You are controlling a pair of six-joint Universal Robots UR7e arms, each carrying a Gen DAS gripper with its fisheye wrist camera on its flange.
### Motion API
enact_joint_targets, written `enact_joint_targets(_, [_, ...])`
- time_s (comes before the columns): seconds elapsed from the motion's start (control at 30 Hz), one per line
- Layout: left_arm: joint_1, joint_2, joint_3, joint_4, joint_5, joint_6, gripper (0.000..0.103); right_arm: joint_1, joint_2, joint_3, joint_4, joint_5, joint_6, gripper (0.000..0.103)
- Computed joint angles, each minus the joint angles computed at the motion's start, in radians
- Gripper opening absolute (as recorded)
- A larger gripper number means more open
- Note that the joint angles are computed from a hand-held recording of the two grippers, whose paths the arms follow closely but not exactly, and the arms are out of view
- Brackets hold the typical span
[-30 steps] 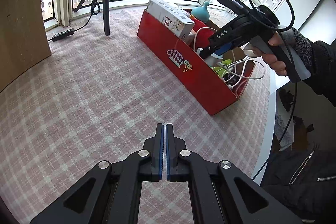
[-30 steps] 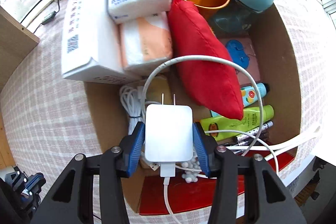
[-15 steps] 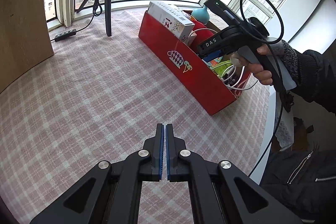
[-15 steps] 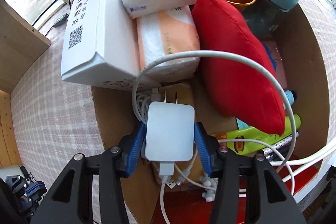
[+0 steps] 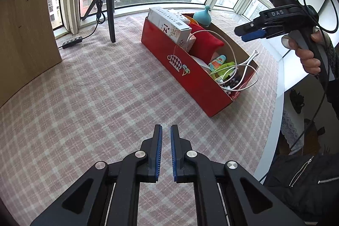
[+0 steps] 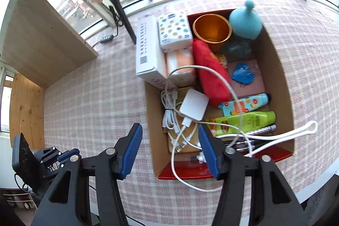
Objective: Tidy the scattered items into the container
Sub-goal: 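Open the right gripper and withdraw it from the box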
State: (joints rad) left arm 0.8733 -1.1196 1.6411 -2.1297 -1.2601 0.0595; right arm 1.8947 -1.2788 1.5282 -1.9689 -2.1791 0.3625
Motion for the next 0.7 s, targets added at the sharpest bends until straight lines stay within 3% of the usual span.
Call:
enact_joint_targets(0.13, [-0.039,0.009,0.01,0.002,0.024,-0.042,0.006,-0.085,0.0,0.031,-0.093,-0.045,-0.082,0.054])
enact_joint_targets(0.2, [-0.06,0.018,0.012,0.005,0.035,-0.063,0.006,-0.136,-0.02,0.058,-0.115,-0.015,-0.11,0.053])
enact_joint_targets(0.33, [-0.095,0.039,0.009,0.007,0.059,-0.104,0.006,-0.205,-0.007,0.048,-0.069,0.056,-0.125,0.053])
enact_joint_targets(0.47, [-0.118,0.051,0.008,0.007,0.08,-0.14,0.006,-0.229,0.022,0.014,0.012,0.091,-0.132,0.051])
enact_joint_targets(0.7, [-0.126,0.076,-0.003,-0.007,0.089,-0.168,0.006,-0.247,0.059,-0.021,0.09,0.119,-0.145,0.016])
